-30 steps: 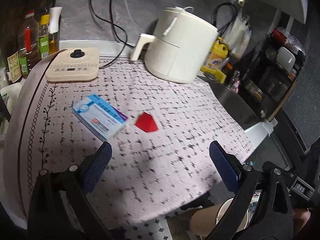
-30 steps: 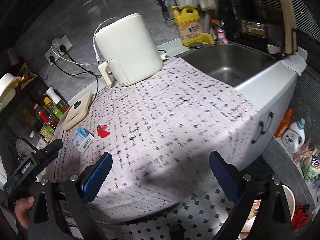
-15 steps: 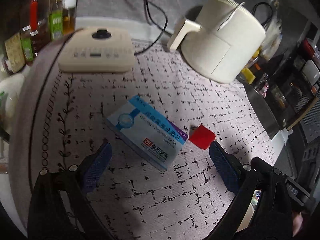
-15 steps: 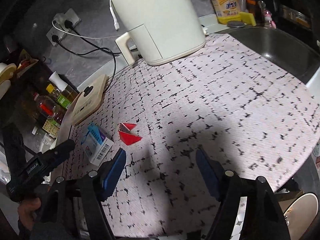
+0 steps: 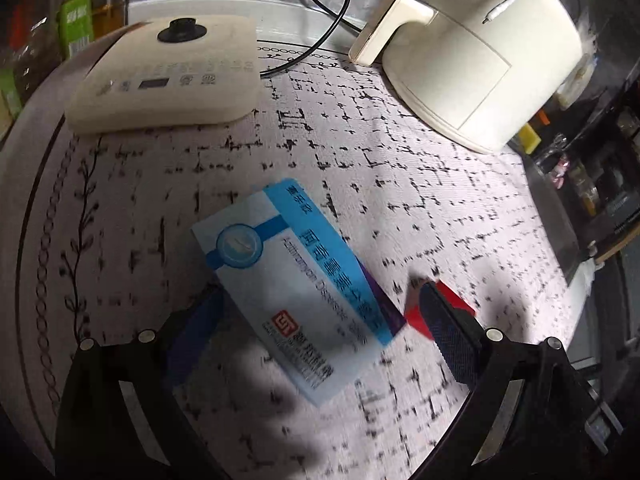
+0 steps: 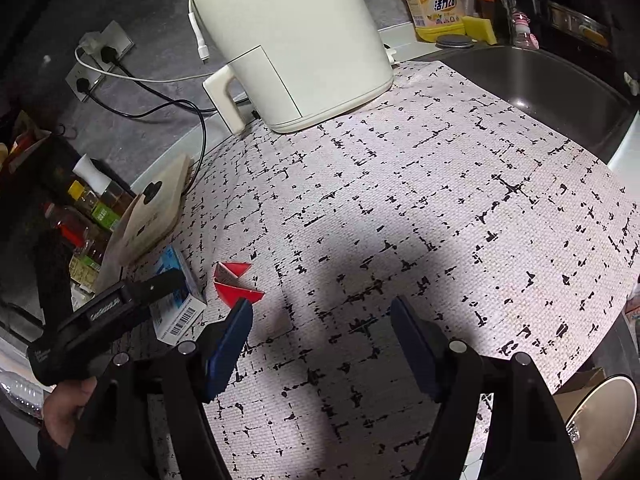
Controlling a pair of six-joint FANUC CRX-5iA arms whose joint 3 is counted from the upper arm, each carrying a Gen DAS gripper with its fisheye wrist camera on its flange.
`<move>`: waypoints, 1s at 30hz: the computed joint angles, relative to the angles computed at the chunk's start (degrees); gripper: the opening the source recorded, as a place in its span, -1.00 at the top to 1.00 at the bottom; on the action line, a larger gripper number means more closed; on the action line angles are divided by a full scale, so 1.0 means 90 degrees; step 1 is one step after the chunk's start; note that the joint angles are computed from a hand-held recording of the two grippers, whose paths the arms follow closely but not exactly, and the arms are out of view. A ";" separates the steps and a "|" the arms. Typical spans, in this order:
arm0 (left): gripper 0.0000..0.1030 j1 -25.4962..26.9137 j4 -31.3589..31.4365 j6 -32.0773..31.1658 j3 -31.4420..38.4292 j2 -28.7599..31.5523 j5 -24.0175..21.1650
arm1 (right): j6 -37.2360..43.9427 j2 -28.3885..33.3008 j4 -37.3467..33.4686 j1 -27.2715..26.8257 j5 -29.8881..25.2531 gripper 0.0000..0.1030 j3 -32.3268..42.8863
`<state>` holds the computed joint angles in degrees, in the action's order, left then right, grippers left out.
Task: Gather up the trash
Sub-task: 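Grasp the blue-and-white medicine box with the left gripper while the right gripper grasps the red piece, then carry the medicine box and red piece down over the white bin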
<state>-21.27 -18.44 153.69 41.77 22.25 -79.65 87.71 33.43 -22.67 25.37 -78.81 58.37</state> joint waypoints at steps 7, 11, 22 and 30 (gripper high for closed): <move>-0.88 -0.0108 -0.0363 -0.0603 0.1011 0.0629 -0.1041 | -0.0063 0.0142 0.0142 0.0168 -0.0083 -0.38 0.0210; -0.88 -0.0164 -0.0528 -0.0694 0.0867 0.0515 -0.1206 | 0.0040 0.0222 0.0149 0.0314 -0.0128 -0.38 0.0331; -0.33 -0.0265 -0.0856 0.0155 -0.0738 -0.0771 -0.0700 | 0.0367 0.0582 0.0143 0.0757 -0.0334 -0.33 0.0783; -0.33 -0.0636 -0.1451 0.0280 -0.0613 -0.0959 -0.0979 | 0.0681 0.1280 0.0061 0.0868 -0.1206 0.85 0.1984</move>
